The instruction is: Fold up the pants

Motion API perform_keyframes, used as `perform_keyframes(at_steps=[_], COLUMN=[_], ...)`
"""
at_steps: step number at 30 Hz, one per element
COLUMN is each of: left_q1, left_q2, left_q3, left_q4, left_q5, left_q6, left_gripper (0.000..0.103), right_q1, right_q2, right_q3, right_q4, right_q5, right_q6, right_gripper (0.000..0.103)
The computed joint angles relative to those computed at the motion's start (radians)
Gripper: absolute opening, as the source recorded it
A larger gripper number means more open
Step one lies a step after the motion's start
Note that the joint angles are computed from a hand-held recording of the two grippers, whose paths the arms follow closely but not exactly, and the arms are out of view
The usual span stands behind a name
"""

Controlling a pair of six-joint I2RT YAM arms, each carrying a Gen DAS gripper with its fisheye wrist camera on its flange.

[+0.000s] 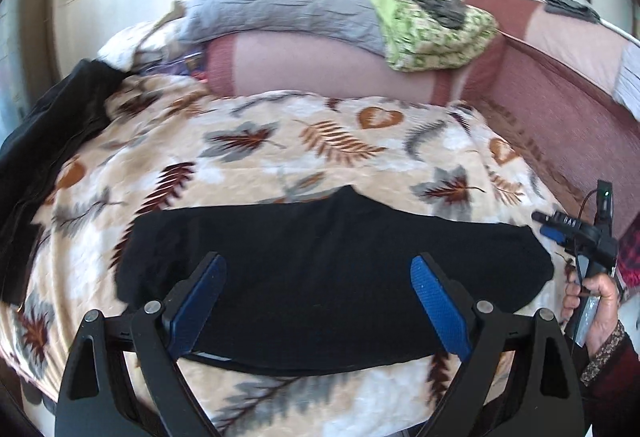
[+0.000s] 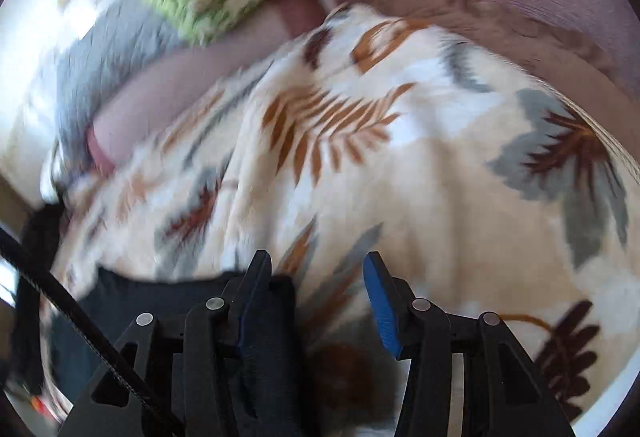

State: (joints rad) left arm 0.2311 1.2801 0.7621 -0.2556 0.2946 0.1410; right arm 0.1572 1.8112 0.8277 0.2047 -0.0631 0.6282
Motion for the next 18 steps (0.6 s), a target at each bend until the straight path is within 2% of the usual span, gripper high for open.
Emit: perform_keyframes(at_steps=[2, 4, 8, 12, 15, 18], left_q1=[-0.066, -0.127, -0.247, -0.35, -0.394, -0.406], left_q2=[0.013, 0.036, 0.089, 0.152, 0.189, 0.26], left_q3=[0.013, 0.034, 0.085, 0.12, 0.127, 0.19], left_q4=[-0.007, -0.019, -0.042, -0.028, -0.022, -0.07], left_q5=[-0.012, -0.018, -0.036, -0.086, -0.105, -0.07], left_q6=[-0.008, -0.017, -0.017, -0.013, -0.036, -0.086], left_gripper=[0.093, 0.093, 0.093, 0.093, 0.093, 0.093], right_q1=[-0.022, -0.034, -0.046, 0.019, 0.11, 0.185], right_q2=[-0.078, -0.159, -0.31, -0.359, -0.387, -0.428], right_q3=[-0.08, -0.151, -0.341, -0.451, -0.484, -0.49], right_q4=[0.058, 0.065, 0.148, 0.235, 0.252, 0.229], right_q5=[0.014, 0.055, -0.016, -0.057, -0.001, 0.073], right_q6=[0.021, 0.024, 0.1, 0.206, 0.226, 0.198], right_gripper=[0.06, 0.062, 0.062, 0.062, 0.062, 0.062])
